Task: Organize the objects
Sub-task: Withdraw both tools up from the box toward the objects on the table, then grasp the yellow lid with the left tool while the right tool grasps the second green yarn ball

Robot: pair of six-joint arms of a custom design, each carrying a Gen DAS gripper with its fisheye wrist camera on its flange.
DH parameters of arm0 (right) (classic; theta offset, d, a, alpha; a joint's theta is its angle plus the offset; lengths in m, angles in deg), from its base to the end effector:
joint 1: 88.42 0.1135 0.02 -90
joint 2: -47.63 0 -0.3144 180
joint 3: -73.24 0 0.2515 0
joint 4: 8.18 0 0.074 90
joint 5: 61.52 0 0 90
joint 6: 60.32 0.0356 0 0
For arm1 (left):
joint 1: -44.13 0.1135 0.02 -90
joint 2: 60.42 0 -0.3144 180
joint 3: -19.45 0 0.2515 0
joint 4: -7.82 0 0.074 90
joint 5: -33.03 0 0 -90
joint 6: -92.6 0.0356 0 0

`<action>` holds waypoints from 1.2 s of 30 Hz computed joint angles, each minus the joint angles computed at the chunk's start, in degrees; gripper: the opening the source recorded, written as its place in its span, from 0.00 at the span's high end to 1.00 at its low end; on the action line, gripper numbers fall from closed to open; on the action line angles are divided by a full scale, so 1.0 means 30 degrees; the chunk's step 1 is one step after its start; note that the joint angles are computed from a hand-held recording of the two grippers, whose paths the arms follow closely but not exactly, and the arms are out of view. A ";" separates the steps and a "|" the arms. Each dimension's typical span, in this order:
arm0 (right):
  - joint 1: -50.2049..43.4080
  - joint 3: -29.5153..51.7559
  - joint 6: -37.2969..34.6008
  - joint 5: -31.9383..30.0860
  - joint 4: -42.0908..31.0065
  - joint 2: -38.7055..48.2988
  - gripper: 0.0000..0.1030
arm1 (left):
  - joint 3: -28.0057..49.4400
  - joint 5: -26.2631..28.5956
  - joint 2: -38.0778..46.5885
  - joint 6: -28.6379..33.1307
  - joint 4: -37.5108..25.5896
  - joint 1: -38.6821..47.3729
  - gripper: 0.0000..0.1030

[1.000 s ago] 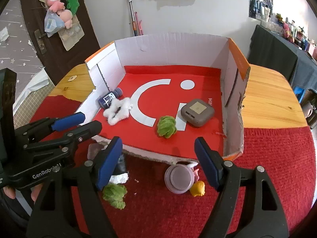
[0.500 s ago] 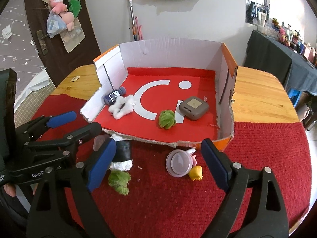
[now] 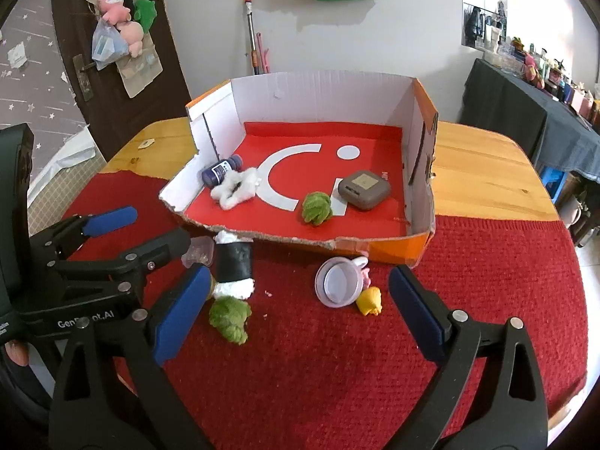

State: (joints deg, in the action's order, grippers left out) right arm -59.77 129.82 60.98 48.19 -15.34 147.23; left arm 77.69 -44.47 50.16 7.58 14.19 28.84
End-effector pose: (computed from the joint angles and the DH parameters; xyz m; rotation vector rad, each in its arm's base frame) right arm 0.2911 0.1454 0.1693 0.2044 2.3714 0.0724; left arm 0.3450 -0.1023 0.1305 0.5211 2.3179 -0.3451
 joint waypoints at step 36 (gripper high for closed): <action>0.2025 -0.1803 0.1738 0.1028 0.1391 0.0607 0.05 | -0.2966 -0.0069 0.0004 0.0371 0.2341 0.0531 0.13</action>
State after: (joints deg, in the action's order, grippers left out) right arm -53.69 124.41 66.19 51.27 -11.16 149.05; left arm 68.79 -44.67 50.17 8.70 21.21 30.43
